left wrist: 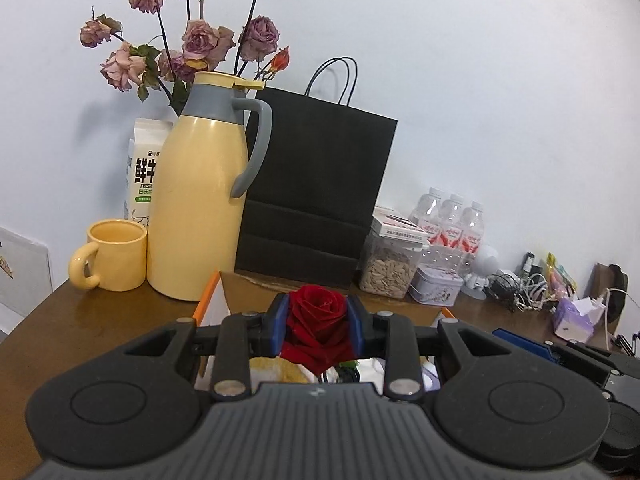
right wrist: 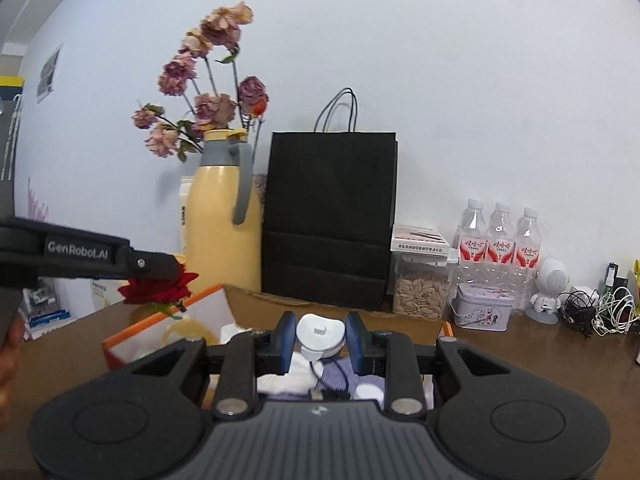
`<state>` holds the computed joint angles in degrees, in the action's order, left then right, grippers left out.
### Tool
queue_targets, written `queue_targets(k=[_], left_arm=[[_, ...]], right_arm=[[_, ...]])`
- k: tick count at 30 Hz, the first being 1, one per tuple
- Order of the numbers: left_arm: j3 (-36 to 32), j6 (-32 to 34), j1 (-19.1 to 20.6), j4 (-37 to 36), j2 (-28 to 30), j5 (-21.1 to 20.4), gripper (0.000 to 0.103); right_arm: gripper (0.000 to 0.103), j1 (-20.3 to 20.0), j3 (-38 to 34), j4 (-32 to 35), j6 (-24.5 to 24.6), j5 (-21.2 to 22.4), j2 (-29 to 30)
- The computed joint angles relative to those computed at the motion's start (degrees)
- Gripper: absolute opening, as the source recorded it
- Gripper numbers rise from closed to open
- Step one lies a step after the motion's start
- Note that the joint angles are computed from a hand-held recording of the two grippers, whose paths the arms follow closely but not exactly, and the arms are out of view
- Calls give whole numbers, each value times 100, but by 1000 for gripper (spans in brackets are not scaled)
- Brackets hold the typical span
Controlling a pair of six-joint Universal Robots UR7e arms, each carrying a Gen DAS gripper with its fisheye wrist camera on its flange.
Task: Organize objects
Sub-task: 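Carry the rose and cap into the box and open both grippers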
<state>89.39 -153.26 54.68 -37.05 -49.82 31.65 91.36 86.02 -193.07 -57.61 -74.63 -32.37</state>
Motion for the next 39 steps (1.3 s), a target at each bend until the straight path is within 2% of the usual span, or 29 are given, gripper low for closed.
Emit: queue_targets(k=[6,9,15,20,21,23,24,25,26,27,28,29,30,39], left_arm=[[-534,130,240,118,287,74,31],[-882,59,373,424,452,89,31],[-1299,-196,576,1028,680,83,31],[-1276,-240,593,1061,665,111,32],[-1251,-223,587,1042,654,133,34],[-1200,-106,564,934,650,112,43],[-1149,-9,555,826,642,116,52],[-1135,24,549,788,644,112,66],[-1144,41,539,762,656,71,78],[-1113,155,523,611,662,2,99],[-1032,357,505,351,651,-28,103],[-956,539,490,120,638,-48,103],[-949,569,478,91,637,-63,103],[-957,420,465,164,622,-166,103]], right_arm=[[26,101,-846,248,428,-364,524],[26,109,-1231,380,581,-556,767],[26,42,-1546,630,499,-742,987],[26,25,-1586,686,527,-792,1013],[26,23,-1586,675,523,-781,1015],[26,19,-1566,645,544,-788,1006],[26,13,-1551,616,580,-797,1002],[28,6,-1538,611,612,-793,992],[40,-2,-1528,666,635,-788,970],[61,-8,-1519,715,672,-792,951],[74,-11,-1508,716,702,-791,941],[95,-17,-1478,673,715,-778,931],[103,-25,-1443,596,718,-745,924],[103,-17,-1231,422,671,-711,815]])
